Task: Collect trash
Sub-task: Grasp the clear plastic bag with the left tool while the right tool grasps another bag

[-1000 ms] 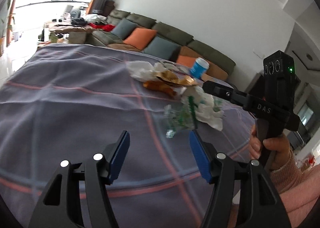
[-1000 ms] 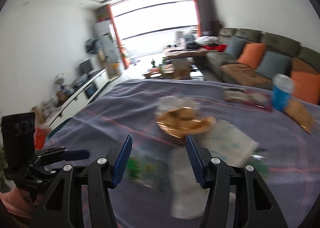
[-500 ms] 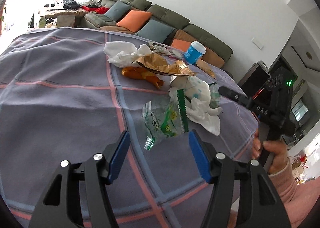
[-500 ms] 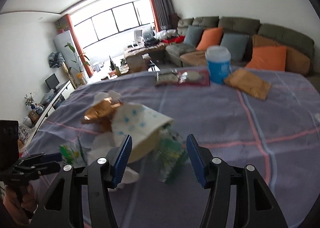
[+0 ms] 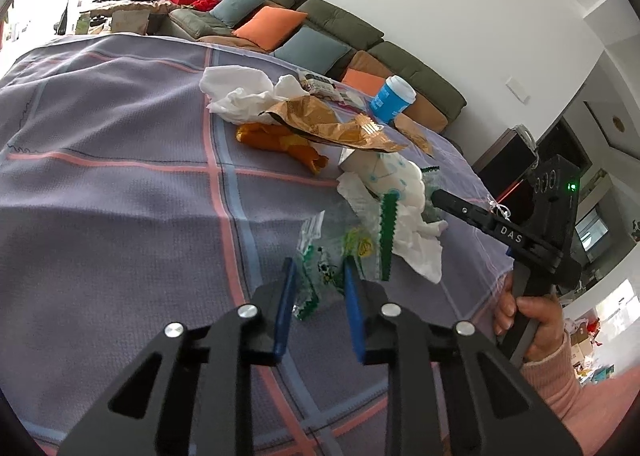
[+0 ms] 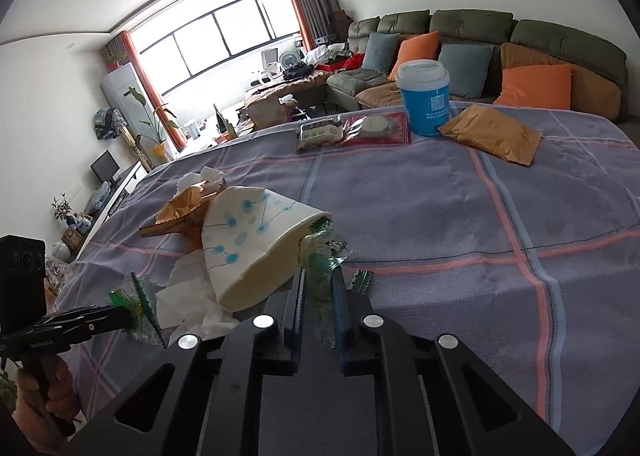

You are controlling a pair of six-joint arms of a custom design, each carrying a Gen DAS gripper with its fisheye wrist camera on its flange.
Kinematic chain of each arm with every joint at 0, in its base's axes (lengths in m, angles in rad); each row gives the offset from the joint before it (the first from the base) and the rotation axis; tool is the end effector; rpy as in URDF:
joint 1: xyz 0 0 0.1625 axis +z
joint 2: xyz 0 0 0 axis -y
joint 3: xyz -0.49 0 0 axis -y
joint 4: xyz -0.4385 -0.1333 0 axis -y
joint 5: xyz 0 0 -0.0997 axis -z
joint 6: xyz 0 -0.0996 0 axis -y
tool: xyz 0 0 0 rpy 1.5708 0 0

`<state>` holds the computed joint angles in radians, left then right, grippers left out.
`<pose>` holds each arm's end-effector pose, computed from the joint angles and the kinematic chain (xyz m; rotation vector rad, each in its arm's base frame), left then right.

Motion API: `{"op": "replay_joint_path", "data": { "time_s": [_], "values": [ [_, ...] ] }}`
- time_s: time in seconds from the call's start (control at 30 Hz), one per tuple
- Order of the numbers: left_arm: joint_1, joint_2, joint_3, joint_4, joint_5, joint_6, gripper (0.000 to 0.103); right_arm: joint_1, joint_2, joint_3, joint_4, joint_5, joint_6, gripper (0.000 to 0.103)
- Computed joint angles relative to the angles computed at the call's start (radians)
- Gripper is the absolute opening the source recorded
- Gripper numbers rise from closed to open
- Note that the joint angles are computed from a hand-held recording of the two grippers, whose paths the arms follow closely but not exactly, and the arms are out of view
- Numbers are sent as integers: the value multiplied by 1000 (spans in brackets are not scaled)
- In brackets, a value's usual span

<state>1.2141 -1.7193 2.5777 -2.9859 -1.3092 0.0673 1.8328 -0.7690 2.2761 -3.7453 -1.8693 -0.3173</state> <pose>0.0270 -0.3831 0.2862 0.4938 2.8021 -0.8580 0.2344 -0.4727 0.0526 0.6328 -2.6133 0.9194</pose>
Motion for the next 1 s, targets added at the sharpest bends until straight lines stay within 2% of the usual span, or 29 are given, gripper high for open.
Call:
{"op": "replay_joint_path", "data": {
  "time_s": [0.27, 0.4, 0.7, 0.83, 1.0],
  "values": [
    [-16, -52, 26, -19, 20, 8, 23, 17, -19, 13, -42, -7, -2, 8],
    [-26, -89, 38, -19, 38, 7, 23, 33, -32, 18, -51, 13, -10, 8],
    [-40, -219, 60, 12, 88, -1, 23, 89, -29, 6, -18, 124, -42, 8],
    [-54, -278, 69, 32, 122, -6, 23, 115, -4, -20, 45, 208, -61, 8],
    [-70, -374, 85, 80, 168, -19, 23, 146, 42, -66, 126, 262, -78, 8]
  ]
}}
